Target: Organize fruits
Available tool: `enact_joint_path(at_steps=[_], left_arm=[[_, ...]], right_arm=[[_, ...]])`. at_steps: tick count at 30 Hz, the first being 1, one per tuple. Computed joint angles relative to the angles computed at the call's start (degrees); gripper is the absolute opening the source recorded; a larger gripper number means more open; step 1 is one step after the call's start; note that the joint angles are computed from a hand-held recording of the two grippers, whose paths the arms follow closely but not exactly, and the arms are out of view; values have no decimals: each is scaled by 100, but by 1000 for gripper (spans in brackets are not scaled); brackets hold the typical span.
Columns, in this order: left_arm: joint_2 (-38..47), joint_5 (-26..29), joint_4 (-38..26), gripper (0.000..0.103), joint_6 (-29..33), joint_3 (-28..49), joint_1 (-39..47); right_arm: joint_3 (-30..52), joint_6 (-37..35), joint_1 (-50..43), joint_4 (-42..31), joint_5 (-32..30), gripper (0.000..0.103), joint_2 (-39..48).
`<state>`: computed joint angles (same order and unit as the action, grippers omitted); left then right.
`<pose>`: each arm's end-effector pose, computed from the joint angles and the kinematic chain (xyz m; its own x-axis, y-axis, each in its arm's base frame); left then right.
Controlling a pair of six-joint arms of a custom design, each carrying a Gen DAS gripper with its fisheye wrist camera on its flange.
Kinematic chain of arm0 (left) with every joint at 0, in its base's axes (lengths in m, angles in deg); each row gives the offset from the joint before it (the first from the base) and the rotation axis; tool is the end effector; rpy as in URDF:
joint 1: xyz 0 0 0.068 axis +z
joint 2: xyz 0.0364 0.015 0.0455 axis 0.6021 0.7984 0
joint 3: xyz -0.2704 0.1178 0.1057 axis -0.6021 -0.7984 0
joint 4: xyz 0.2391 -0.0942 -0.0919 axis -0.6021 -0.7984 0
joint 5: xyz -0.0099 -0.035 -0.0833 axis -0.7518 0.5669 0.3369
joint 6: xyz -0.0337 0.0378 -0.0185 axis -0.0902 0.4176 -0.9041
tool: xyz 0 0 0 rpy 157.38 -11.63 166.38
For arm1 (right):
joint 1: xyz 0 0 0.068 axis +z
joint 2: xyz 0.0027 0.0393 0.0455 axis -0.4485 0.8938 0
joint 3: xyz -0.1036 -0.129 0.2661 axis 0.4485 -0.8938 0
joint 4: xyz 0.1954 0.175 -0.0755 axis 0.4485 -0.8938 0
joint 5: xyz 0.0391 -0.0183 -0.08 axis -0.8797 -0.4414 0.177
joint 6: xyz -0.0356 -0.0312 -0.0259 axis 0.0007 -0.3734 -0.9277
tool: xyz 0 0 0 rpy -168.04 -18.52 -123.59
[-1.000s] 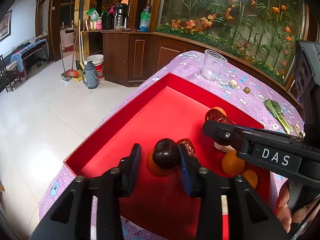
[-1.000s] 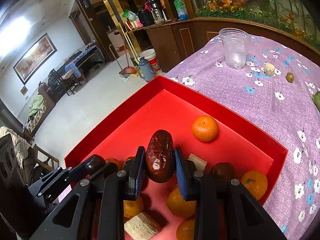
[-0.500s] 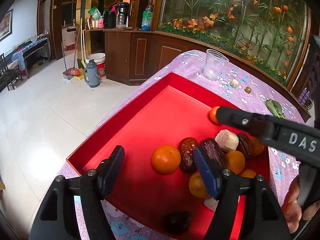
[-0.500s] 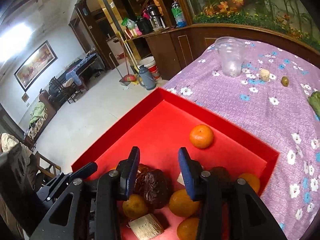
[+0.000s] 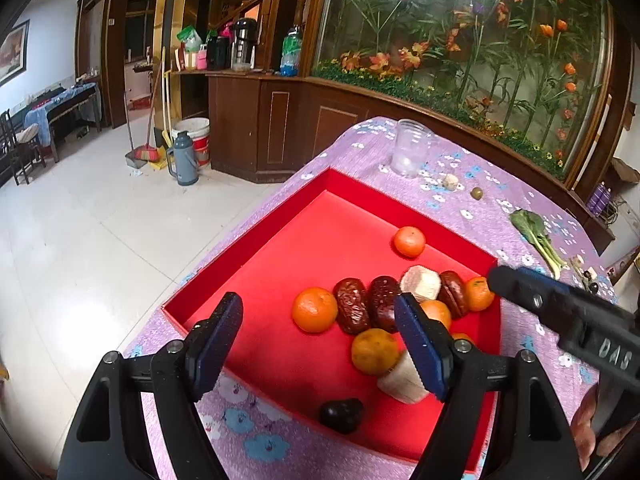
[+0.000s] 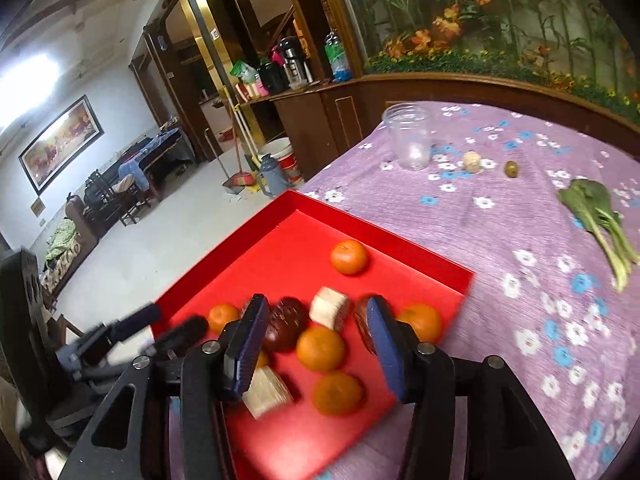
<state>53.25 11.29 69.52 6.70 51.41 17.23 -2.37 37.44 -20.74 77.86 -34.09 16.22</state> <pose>0.2446 -0.0848 0.2335 -0.6836 -0.0671 -0.7268 0.0788 0.9832 -0.1649 0.2455 0.0344 0.1877 -0.6837 0.0559 -0.7276 -0.2014 0.9439 0.2617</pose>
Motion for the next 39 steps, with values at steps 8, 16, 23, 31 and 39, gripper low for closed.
enact_joint_path(at_steps=[8, 16, 23, 31, 39], left_arm=[[-679, -872, -332, 83, -238, -8, -784], [-1260, -2938, -568, 97, -503, -26, -2367], [-1299, -4481, -846, 102, -944, 97, -3562], [-843, -5610, -1696, 103, -1756, 408, -4495], [-635, -4686, -1771, 103, -1965, 490, -4318]], right_arm=[[-831, -228, -491, -469, 11, 64, -1457], [-1378, -321, -782, -1123, 82, 68, -2935], [-1655, -443, -935, -1547, 114, 75, -3846], [-1862, -753, -1849, -1815, -650, 77, -4210], [-2014, -789, -1957, -1996, -637, 81, -4596]])
